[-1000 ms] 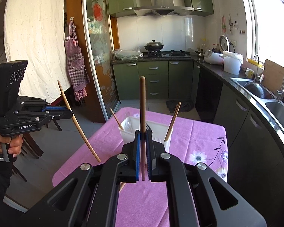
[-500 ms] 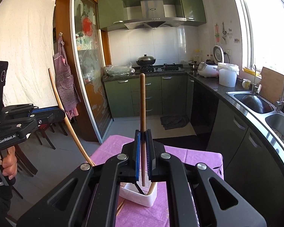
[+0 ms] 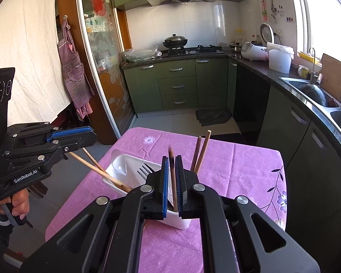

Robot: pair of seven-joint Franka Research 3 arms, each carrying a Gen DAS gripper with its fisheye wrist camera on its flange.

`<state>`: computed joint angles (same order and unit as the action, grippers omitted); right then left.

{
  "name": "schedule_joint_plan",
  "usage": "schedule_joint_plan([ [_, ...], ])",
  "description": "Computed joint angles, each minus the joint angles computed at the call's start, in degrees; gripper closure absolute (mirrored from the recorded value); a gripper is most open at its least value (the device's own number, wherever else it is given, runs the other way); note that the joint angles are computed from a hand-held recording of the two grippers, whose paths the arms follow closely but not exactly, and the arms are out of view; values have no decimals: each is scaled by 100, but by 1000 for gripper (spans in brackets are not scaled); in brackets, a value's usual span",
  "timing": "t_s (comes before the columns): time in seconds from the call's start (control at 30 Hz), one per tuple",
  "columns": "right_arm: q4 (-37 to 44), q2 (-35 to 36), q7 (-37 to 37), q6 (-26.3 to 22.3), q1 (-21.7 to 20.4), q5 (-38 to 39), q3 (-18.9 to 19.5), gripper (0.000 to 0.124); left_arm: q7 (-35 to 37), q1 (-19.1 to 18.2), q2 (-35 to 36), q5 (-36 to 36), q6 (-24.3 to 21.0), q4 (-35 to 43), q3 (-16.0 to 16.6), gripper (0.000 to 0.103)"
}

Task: Organize utensils
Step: 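Carry both chopsticks to the white caddy and insert them with both tools, then open both tools and lower the left tool to the last chopsticks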

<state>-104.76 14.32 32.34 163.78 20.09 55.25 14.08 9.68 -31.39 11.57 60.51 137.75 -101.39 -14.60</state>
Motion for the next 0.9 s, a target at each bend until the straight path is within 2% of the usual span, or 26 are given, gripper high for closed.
schedule_joint_plan([
  [0.17, -398, -496, -818, -69, -138, 930, 83, 117, -62, -87, -97, 37, -215, -92, -65, 95],
  [0.23, -648, -798, -1194, -110, -96, 1364, -4, 117, -58, -109, -181, 33, -250, -178, -112, 95],
  [0.37, -1262, -1350, -1655, -140, 90, 1879, -287, 108, -134, -169, -291, -46, -451, -324, -226, 89],
  [0.5, -1803, -1543, -1409, -69, 259, 1625, -523, 108, -55, -133, -296, -649, -465, -564, -330, 85],
  [0.63, -2120, -1295, -739, -9, 278, 869, -632, 108, 206, -67, -86, -1448, -238, -757, -373, 85],
  [0.77, -2206, -899, -132, -52, 207, 181, -634, 108, 529, 3, 259, -2246, 1, -763, -356, 85],
  [0.9, -2242, -676, -65, -85, 87, 86, -519, 108, 982, 78, 738, -3057, 133, -525, -339, 85],
])
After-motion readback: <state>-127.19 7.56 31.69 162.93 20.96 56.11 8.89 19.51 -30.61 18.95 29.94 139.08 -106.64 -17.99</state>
